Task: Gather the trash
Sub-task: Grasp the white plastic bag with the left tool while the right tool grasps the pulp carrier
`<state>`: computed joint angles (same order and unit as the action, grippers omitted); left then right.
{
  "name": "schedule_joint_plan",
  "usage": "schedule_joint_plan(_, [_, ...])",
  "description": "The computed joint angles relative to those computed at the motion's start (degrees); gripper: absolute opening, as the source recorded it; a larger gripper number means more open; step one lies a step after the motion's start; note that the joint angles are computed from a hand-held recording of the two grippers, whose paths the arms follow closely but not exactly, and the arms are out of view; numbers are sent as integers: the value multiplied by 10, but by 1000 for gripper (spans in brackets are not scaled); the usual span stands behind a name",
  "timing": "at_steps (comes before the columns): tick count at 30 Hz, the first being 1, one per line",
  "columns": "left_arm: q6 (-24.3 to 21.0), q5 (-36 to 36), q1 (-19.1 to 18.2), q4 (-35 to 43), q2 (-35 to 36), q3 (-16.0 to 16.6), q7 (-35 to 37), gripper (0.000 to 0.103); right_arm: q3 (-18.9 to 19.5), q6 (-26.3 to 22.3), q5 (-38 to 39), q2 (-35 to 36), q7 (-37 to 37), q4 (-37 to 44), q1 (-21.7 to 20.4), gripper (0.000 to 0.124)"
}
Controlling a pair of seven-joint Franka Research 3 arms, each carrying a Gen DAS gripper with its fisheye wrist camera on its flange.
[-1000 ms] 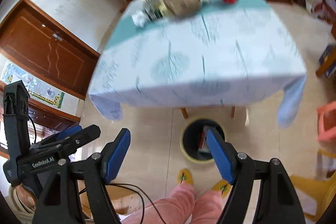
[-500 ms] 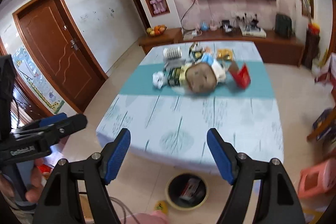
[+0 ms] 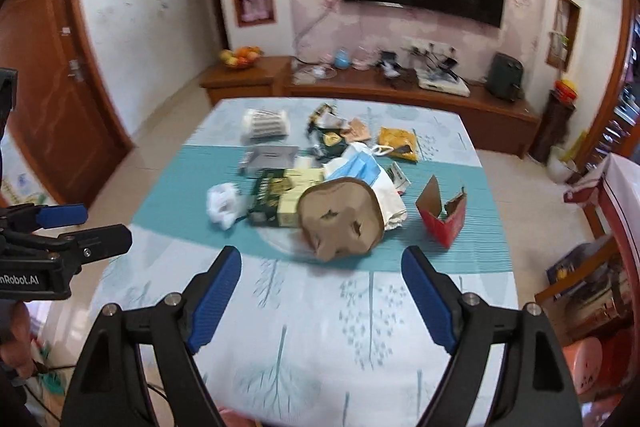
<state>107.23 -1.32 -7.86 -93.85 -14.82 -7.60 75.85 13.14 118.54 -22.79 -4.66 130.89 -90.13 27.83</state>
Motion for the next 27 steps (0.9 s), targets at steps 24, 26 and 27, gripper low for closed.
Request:
schedule_joint_plan(24, [-49,-28,55,199,307,-19,113,75,-99,-144,-90,238,11,200,102,83])
schedule_joint_plan(26, [-61,-24,55,208,316,-21,116,64,-102,-140,-85,234,21,193,103,80])
schedule_joint_plan(27, [-66,-27,56,210,319,-22,118,55,-102,-139,-82,233,22,194,102,77])
